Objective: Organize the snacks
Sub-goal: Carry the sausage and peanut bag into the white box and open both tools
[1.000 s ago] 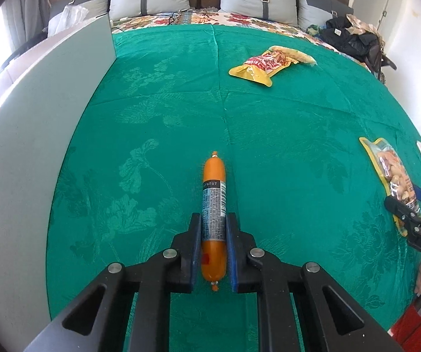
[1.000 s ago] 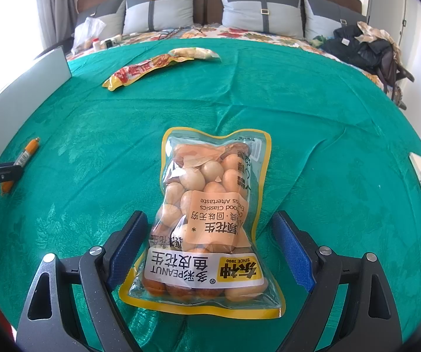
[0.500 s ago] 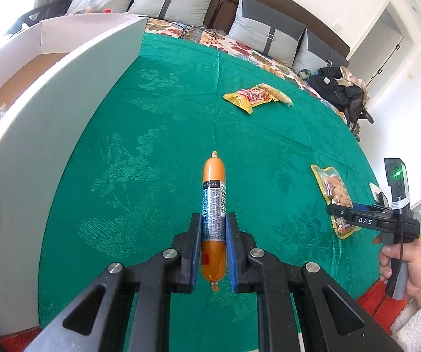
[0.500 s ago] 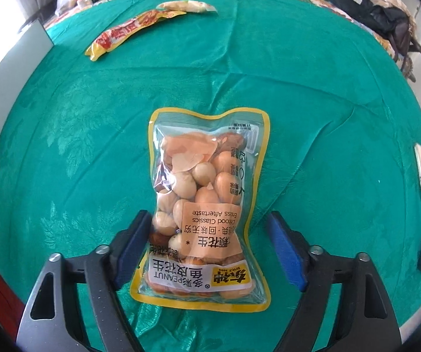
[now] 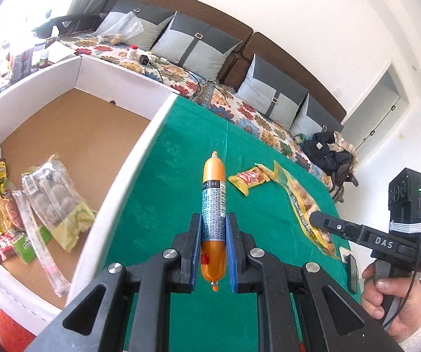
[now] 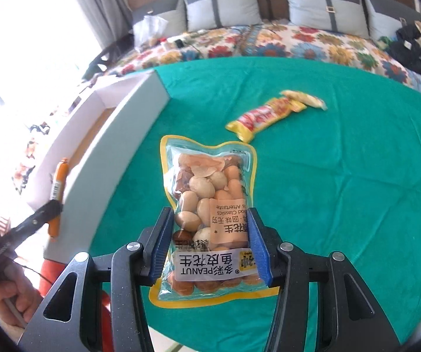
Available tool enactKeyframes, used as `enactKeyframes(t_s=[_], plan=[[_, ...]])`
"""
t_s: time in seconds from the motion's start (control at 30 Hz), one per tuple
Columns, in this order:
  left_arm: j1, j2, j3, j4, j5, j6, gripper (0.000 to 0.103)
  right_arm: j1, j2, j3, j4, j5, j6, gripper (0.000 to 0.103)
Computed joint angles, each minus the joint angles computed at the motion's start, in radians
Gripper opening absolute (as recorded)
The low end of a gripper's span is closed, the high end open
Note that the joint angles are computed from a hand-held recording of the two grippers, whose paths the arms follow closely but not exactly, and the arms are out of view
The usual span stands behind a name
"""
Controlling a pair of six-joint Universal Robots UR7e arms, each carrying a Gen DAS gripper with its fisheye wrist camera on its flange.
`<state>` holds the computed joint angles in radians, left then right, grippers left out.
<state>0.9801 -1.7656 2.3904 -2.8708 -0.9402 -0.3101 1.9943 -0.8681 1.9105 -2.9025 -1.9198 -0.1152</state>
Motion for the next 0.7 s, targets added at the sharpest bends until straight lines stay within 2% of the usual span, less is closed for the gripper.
enactKeyframes(t_s=[0.17, 0.3, 0.33, 0.37, 0.4, 0.43, 0.53, 0.63, 0.7], plan=[[0.078, -0.125, -0.047, 0.070, 0.109, 0.040, 0.015, 0.106, 0.146, -0.162, 0.033, 0.226, 0.052, 0.052], [0.163, -0.172, -0.077, 0.117, 0.204, 0.073, 0.015, 0.182, 0.279, -0.281, 0.058, 0.308, 0.036, 0.053], [0.185, -0.178, -0.080, 0.138, 0.243, 0.067, 0.024, 0.188, 0.308, -0.300, 0.054, 0.334, 0.033, 0.054], [0.212, -0.175, -0.093, 0.180, 0.264, 0.048, 0.035, 0.191, 0.334, -0.309, 0.048, 0.361, 0.032, 0.060], [0.240, -0.177, -0.099, 0.216, 0.275, 0.023, 0.065, 0.192, 0.355, -0.321, 0.059, 0.376, 0.030, 0.072], [0.262, -0.182, -0.095, 0.222, 0.281, 0.010, 0.082, 0.194, 0.365, -0.321, 0.062, 0.362, 0.030, 0.075], [0.287, -0.222, -0.037, 0.152, 0.282, 0.006, 0.083, 0.172, 0.356, -0.251, -0.007, 0.321, 0.004, 0.074], [0.255, -0.235, 0.005, 0.106, 0.317, 0.014, 0.084, 0.124, 0.305, -0.138, -0.122, 0.208, -0.066, 0.074], [0.228, -0.242, 0.011, 0.127, 0.300, -0.008, 0.084, 0.080, 0.273, -0.072, -0.185, 0.106, -0.122, 0.076]])
